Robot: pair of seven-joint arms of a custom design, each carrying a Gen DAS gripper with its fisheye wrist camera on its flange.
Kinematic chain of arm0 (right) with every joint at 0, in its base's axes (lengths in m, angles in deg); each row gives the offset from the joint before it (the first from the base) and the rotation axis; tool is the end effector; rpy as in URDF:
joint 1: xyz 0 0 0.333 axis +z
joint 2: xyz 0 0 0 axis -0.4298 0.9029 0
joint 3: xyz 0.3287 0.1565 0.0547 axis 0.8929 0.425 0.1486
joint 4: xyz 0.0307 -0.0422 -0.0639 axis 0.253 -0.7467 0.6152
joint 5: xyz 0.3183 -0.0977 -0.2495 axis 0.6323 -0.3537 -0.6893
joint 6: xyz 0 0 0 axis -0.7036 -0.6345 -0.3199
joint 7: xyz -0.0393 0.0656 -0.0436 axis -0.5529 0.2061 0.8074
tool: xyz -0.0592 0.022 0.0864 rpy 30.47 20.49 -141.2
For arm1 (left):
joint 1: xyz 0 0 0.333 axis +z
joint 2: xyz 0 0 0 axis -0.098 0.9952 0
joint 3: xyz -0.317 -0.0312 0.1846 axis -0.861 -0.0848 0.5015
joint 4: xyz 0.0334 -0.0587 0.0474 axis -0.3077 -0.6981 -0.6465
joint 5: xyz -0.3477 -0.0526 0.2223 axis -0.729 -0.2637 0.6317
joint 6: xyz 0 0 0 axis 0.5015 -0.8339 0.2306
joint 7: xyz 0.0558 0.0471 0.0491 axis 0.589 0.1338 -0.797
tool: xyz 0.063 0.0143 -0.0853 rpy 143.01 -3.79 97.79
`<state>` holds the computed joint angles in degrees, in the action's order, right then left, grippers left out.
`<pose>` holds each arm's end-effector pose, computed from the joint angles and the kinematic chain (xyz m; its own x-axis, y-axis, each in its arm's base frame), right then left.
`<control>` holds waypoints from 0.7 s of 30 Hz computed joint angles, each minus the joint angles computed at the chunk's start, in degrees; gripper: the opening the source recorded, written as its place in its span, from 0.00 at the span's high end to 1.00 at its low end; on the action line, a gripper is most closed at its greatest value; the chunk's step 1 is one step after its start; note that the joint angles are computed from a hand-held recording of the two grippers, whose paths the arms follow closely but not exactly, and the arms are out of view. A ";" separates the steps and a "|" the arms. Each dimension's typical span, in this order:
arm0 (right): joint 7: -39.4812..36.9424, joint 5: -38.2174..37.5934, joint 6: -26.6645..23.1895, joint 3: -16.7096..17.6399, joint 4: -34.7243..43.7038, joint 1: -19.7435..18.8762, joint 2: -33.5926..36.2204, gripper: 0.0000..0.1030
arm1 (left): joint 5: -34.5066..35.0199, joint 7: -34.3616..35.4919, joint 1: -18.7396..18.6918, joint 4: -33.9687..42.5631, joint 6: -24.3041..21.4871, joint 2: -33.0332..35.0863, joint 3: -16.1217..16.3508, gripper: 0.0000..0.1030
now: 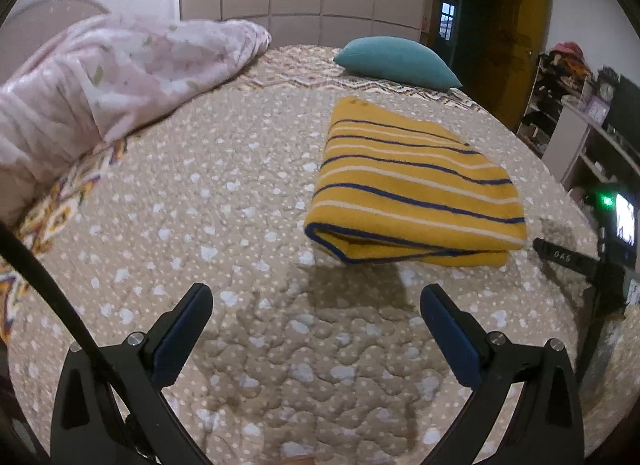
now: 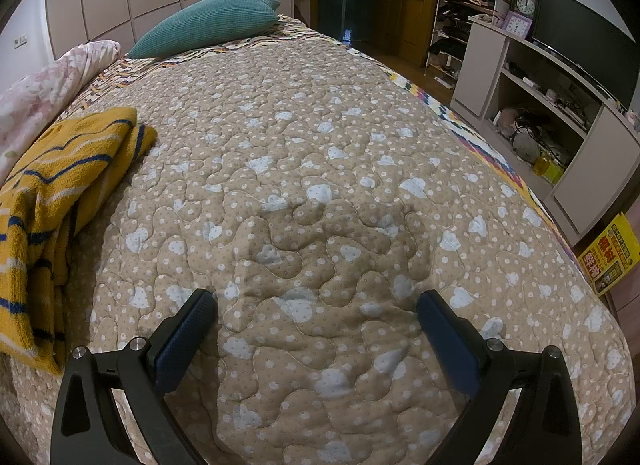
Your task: Fold small clothes
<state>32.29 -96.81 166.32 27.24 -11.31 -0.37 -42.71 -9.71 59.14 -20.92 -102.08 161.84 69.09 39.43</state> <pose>0.7790 0.2420 0.3863 -0.0186 -0.9995 0.0239 -0.8109 0.0011 -0.5852 0.5734 -0.2698 0.4361 0.3112 -0.9500 0.0260 -0.6567 -0.2347 -0.7167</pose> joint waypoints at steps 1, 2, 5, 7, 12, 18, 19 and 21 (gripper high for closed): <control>-0.02 0.02 -0.01 0.00 -0.01 0.00 -0.01 0.00 | 0.29 -0.43 -0.20 0.15 -0.52 0.10 -0.02 0.00; -0.02 0.02 -0.01 0.00 -0.01 0.00 -0.01 0.00 | 0.26 -0.76 -0.18 0.13 -0.28 0.15 -0.01 0.00; -0.02 0.03 -0.01 -0.02 0.01 0.02 0.02 0.00 | -0.47 -1.21 0.20 -0.55 1.94 0.08 0.08 0.00; -0.06 0.05 -0.04 -0.02 -0.06 0.00 -0.09 0.00 | -0.26 -1.24 0.01 -0.71 1.07 -0.03 0.11 0.00; 0.01 0.05 0.01 -0.05 0.05 0.05 0.08 0.00 | -0.55 -2.46 0.83 -1.18 3.52 -0.05 0.39 0.00; 0.01 0.04 0.01 -0.06 -0.01 0.06 0.02 0.00 | -1.74 -0.80 0.52 -1.11 2.03 -0.23 0.36 0.00; 0.01 0.04 0.01 -0.06 -0.01 0.06 0.02 0.00 | -1.61 -0.59 0.44 -1.00 1.41 -0.21 0.33 0.00; 0.05 0.00 0.05 -0.10 -0.12 0.09 -0.04 0.00 | -1.86 -0.45 0.56 -0.73 1.19 0.17 0.36 0.00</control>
<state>32.34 -96.81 166.37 27.14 -11.42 -0.28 -42.75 -11.57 58.69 -20.36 -102.81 163.03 69.26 39.79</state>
